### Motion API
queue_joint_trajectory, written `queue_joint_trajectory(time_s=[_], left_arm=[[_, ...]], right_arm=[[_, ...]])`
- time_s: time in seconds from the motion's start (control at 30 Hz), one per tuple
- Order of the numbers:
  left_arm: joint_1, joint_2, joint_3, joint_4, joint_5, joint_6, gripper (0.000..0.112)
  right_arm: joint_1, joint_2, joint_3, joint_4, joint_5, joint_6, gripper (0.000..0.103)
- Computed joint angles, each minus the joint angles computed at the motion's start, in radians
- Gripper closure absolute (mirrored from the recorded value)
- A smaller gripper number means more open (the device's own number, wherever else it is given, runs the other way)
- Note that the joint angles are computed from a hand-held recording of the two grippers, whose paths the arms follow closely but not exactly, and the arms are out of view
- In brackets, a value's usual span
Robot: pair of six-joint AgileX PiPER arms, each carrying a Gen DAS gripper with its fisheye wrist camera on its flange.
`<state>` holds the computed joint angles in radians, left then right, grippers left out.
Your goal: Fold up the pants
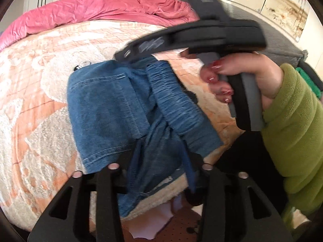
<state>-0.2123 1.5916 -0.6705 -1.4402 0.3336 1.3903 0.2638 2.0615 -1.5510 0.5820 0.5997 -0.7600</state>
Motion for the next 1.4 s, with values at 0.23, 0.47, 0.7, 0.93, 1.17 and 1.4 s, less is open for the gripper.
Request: queue_joint_trajectory(time_s=[0.23, 0.47, 0.7, 0.93, 1.17, 1.4], left_arm=[[0.170, -0.077, -0.007, 0.084, 0.123, -0.075, 0.065], [0.320, -0.005, -0.079, 0.217, 0.143, -0.226, 0.064], [0.232, 0.072, -0.176, 0.409, 0.080, -0.444, 0.064], [0.156, 0.212, -0.367, 0.831, 0.108, -0.868, 0.063], [0.172, 0.255, -0.369, 0.677, 0.067, -0.717, 0.060], [0.174, 0.201, -0.303, 0.558, 0.020, -0.602, 0.058]], right_arm=[[-0.122, -0.279, 0.373, 0.422, -0.038, -0.408, 0.062], [-0.032, -0.470, 0.616, 0.478, 0.012, -0.684, 0.057], [0.233, -0.436, 0.671, 0.056, -0.253, -0.475, 0.043], [0.239, -0.368, 0.623, -0.107, -0.176, -0.361, 0.096], [0.175, -0.297, 0.618, 0.073, -0.126, -0.499, 0.097], [0.025, -0.353, 0.616, 0.401, 0.087, -0.801, 0.052]])
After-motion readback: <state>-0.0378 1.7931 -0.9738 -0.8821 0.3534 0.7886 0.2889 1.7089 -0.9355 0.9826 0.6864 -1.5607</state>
